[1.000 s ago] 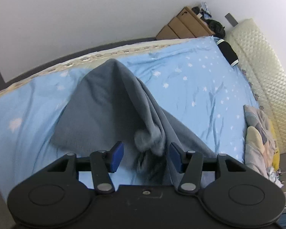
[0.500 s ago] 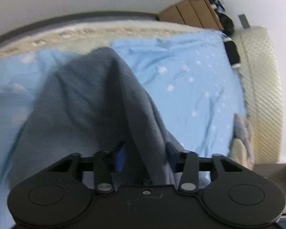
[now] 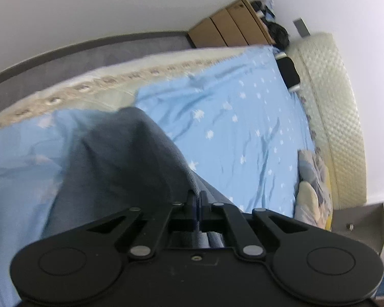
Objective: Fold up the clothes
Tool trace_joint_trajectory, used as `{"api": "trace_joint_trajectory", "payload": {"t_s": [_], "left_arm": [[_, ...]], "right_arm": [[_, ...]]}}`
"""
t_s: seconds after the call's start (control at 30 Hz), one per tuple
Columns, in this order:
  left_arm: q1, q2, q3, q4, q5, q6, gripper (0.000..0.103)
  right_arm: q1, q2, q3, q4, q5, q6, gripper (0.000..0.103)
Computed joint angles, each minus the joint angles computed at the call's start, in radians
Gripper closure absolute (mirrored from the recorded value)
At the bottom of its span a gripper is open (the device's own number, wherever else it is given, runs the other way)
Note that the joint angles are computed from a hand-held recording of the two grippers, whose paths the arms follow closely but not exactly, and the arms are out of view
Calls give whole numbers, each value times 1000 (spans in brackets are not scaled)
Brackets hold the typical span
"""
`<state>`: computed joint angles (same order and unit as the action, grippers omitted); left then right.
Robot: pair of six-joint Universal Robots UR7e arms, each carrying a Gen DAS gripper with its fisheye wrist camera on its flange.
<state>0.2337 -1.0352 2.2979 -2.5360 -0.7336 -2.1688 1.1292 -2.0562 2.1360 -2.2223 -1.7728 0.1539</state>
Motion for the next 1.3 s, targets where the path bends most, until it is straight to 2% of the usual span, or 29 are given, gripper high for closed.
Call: {"api": "trace_joint_trajectory", "payload": {"t_s": [0.13,0.23,0.33,0.47,0.53,0.63,0.77,0.87,0.93,0.97,1.07,1.13,1.2,1.3], "left_arm": [[-29,-64,10,148,-12,-163,102],[-37,-129,9,289,5,-242,102],[-42,-216,-8,493,34,-318,102],[-15,-316,-49,757,67,-373,102],[15,-357,-55,837,53,-386,102],[53,-405,-17,838,26,-387,102],[57,-412,13,821,6,-414,99],[28,-399,23,790,1,-463,86],[3,-388,20,782,-10,-471,66],[-10,-378,10,795,-23,-479,63],[-65,-342,-16,816,-50,-500,56],[-92,-296,-49,822,-80,-489,49],[-111,-242,-83,822,-108,-479,46],[-139,-180,-133,883,-136,-548,44]], "right_arm": [[-15,-11,-17,0,0,-2,103],[-32,-17,-35,19,6,-32,103],[-51,-26,-51,44,5,-59,103],[-93,-52,-68,92,4,-107,103],[-115,-72,-70,122,8,-133,103],[-144,-101,-67,168,12,-167,103],[-177,-111,-71,220,14,-192,103],[-199,-110,-78,249,20,-200,103],[-209,-107,-86,258,37,-201,103],[-210,-104,-91,262,44,-200,103],[-213,-96,-105,274,69,-203,103],[-217,-91,-116,290,82,-211,103],[-221,-88,-127,307,95,-218,103],[-228,-92,-136,325,117,-219,103]]}}
